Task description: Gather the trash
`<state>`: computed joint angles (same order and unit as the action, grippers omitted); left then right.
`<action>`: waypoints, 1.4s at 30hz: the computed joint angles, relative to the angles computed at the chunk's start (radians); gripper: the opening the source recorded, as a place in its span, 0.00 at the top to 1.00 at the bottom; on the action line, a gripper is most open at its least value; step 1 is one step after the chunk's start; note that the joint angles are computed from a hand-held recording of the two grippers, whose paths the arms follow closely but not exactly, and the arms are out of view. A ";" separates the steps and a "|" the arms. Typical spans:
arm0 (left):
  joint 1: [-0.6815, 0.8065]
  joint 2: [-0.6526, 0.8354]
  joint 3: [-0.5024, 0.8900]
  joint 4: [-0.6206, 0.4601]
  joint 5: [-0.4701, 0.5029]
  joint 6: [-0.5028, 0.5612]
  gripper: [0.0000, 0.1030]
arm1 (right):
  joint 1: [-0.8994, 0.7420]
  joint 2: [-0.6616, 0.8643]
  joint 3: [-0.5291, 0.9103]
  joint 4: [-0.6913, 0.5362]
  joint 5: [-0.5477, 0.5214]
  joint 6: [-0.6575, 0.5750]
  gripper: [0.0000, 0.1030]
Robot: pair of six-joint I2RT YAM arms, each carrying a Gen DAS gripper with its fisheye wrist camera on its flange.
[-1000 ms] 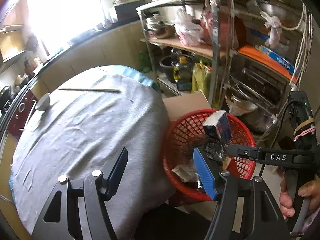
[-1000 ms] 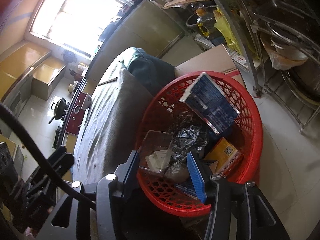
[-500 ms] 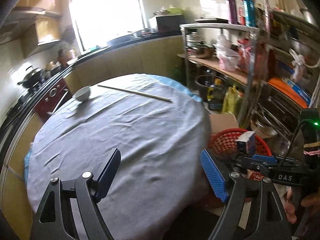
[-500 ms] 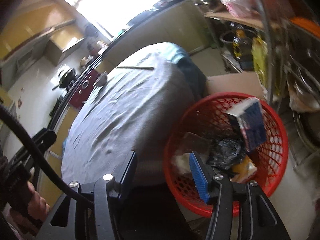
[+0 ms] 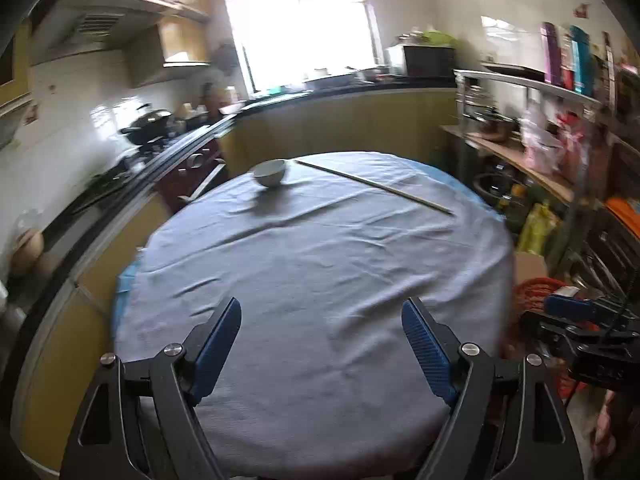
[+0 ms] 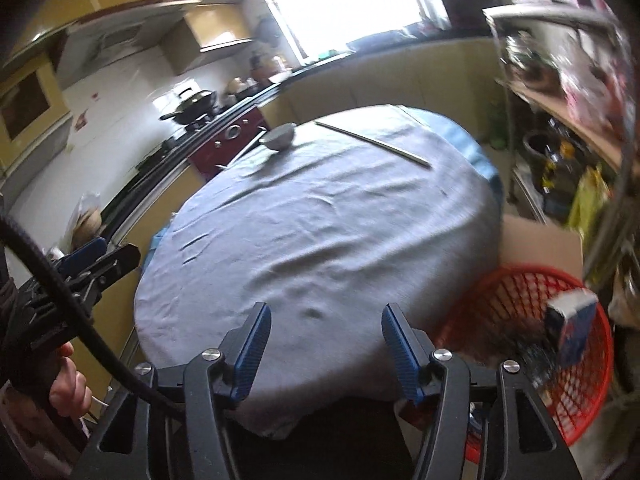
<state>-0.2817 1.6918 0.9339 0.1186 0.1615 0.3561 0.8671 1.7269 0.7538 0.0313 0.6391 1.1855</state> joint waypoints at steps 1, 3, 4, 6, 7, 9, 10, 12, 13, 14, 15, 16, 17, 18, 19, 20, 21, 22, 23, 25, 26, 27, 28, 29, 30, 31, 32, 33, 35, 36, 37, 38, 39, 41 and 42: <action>0.017 -0.001 0.000 0.010 -0.002 -0.003 0.19 | 0.001 0.014 0.029 -0.011 0.004 -0.018 0.38; 0.051 0.001 0.010 0.012 0.016 -0.012 0.19 | 0.004 0.048 0.100 -0.040 0.010 -0.060 0.37; 0.067 0.005 0.017 0.008 0.026 -0.018 0.16 | 0.007 0.069 0.141 -0.062 0.014 -0.077 0.37; 0.097 0.001 0.017 0.018 0.040 -0.030 0.13 | 0.012 0.110 0.223 -0.108 0.019 -0.114 0.37; 0.105 0.000 0.017 0.026 0.038 -0.036 0.13 | 0.013 0.125 0.250 -0.122 0.022 -0.124 0.37; 0.132 -0.009 0.007 0.053 0.034 -0.041 0.13 | 0.021 0.166 0.332 -0.178 0.035 -0.145 0.37; 0.141 -0.010 0.007 0.058 0.033 -0.042 0.13 | 0.023 0.179 0.358 -0.197 0.041 -0.155 0.37; 0.166 -0.014 0.012 0.055 0.037 -0.045 0.13 | 0.034 0.206 0.421 -0.245 0.057 -0.166 0.37; 0.176 -0.015 0.015 0.049 0.040 -0.049 0.13 | 0.037 0.215 0.444 -0.261 0.062 -0.171 0.37; 0.189 -0.015 0.021 0.041 0.047 -0.053 0.13 | 0.039 0.224 0.467 -0.275 0.064 -0.177 0.37; 0.206 -0.017 0.026 0.031 0.057 -0.059 0.13 | 0.043 0.232 0.488 -0.286 0.069 -0.181 0.37; 0.219 -0.019 0.030 0.024 0.063 -0.061 0.13 | 0.048 0.242 0.513 -0.299 0.076 -0.185 0.37; 0.230 -0.026 0.029 0.020 0.066 -0.062 0.13 | 0.049 0.249 0.531 -0.305 0.078 -0.191 0.37; 0.243 -0.031 0.028 0.019 0.065 -0.064 0.13 | 0.054 0.263 0.562 -0.323 0.083 -0.197 0.37; 0.254 -0.039 0.024 0.020 0.066 -0.065 0.13 | 0.058 0.273 0.584 -0.338 0.089 -0.200 0.37; 0.264 -0.044 0.022 0.021 0.069 -0.068 0.13 | 0.064 0.285 0.612 -0.358 0.097 -0.201 0.37; 0.280 -0.050 0.021 0.017 0.075 -0.071 0.13 | 0.071 0.300 0.646 -0.381 0.106 -0.202 0.37; 0.290 -0.052 0.024 0.010 0.079 -0.071 0.13 | 0.076 0.312 0.671 -0.399 0.112 -0.200 0.37; 0.303 -0.056 0.027 0.000 0.084 -0.073 0.13 | 0.082 0.324 0.698 -0.420 0.118 -0.196 0.37; 0.329 -0.065 0.028 -0.012 0.100 -0.076 0.13 | 0.094 0.346 0.746 -0.456 0.131 -0.183 0.37; 0.340 -0.068 0.030 -0.017 0.105 -0.078 0.13 | 0.099 0.356 0.768 -0.471 0.137 -0.177 0.37; 0.353 -0.072 0.032 -0.023 0.108 -0.080 0.13 | 0.105 0.367 0.791 -0.489 0.145 -0.170 0.37; 0.361 -0.073 0.036 -0.030 0.113 -0.079 0.12 | 0.110 0.374 0.810 -0.503 0.152 -0.165 0.37; 0.371 -0.073 0.043 -0.042 0.125 -0.072 0.12 | 0.114 0.379 0.825 -0.513 0.159 -0.162 0.37; 0.379 -0.075 0.047 -0.049 0.132 -0.069 0.12 | 0.117 0.383 0.837 -0.520 0.164 -0.159 0.37; 0.383 -0.076 0.048 -0.046 0.128 -0.072 0.12 | 0.120 0.386 0.846 -0.521 0.169 -0.158 0.37; 0.384 -0.078 0.046 -0.036 0.118 -0.080 0.12 | 0.120 0.387 0.849 -0.518 0.172 -0.161 0.36; 0.382 -0.080 0.045 -0.034 0.112 -0.085 0.12 | 0.121 0.389 0.855 -0.519 0.175 -0.165 0.36; 0.379 -0.082 0.045 -0.038 0.108 -0.088 0.12 | 0.126 0.392 0.862 -0.524 0.185 -0.168 0.36; 0.375 -0.083 0.041 -0.034 0.101 -0.086 0.12 | 0.129 0.392 0.861 -0.523 0.190 -0.169 0.36; 0.371 -0.088 0.036 -0.031 0.093 -0.083 0.12 | 0.132 0.392 0.860 -0.523 0.193 -0.168 0.36; 0.364 -0.093 0.028 -0.024 0.081 -0.079 0.12 | 0.134 0.388 0.850 -0.518 0.194 -0.165 0.36; 0.357 -0.099 0.020 -0.019 0.071 -0.076 0.12 | 0.136 0.385 0.844 -0.513 0.194 -0.162 0.36; 0.347 -0.116 0.003 -0.013 0.060 -0.070 0.12 | 0.137 0.374 0.819 -0.494 0.190 -0.156 0.36; 0.341 -0.124 -0.006 -0.008 0.057 -0.066 0.12 | 0.138 0.368 0.803 -0.483 0.186 -0.154 0.36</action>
